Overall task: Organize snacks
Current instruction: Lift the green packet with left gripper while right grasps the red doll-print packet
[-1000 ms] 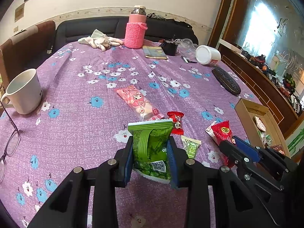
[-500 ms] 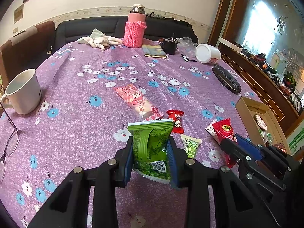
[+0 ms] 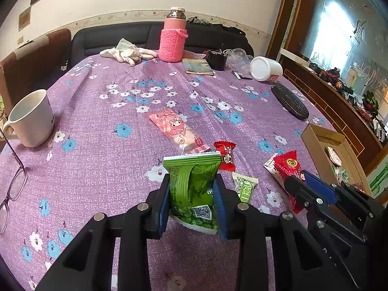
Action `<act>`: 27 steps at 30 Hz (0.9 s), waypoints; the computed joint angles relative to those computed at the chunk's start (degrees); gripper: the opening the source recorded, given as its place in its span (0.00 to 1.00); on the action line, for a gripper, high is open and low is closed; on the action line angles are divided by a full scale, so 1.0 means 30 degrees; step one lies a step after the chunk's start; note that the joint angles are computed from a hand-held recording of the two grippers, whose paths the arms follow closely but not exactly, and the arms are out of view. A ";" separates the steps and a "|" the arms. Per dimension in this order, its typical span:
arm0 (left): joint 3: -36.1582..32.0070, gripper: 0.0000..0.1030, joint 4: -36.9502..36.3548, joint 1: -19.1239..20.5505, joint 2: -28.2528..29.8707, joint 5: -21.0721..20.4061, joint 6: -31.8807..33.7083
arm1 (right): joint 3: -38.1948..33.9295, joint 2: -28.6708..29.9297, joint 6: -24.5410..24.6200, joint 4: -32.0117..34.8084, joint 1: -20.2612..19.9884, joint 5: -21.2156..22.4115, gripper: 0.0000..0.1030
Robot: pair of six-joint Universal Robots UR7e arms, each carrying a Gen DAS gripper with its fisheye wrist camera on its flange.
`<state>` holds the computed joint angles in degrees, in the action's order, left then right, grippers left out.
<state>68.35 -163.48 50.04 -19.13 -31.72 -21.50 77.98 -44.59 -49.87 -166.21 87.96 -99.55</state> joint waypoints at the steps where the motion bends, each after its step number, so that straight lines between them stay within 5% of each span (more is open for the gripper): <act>1: -0.0044 0.31 -0.0006 -0.0022 0.0039 0.0045 0.0025 | -0.0004 -0.0002 0.0000 0.0014 -0.0003 0.0015 0.20; 27: -0.0967 0.31 -0.1494 -0.0638 0.1098 0.2668 0.2532 | 0.0058 -0.0137 0.0768 -0.0455 -0.0097 0.0434 0.20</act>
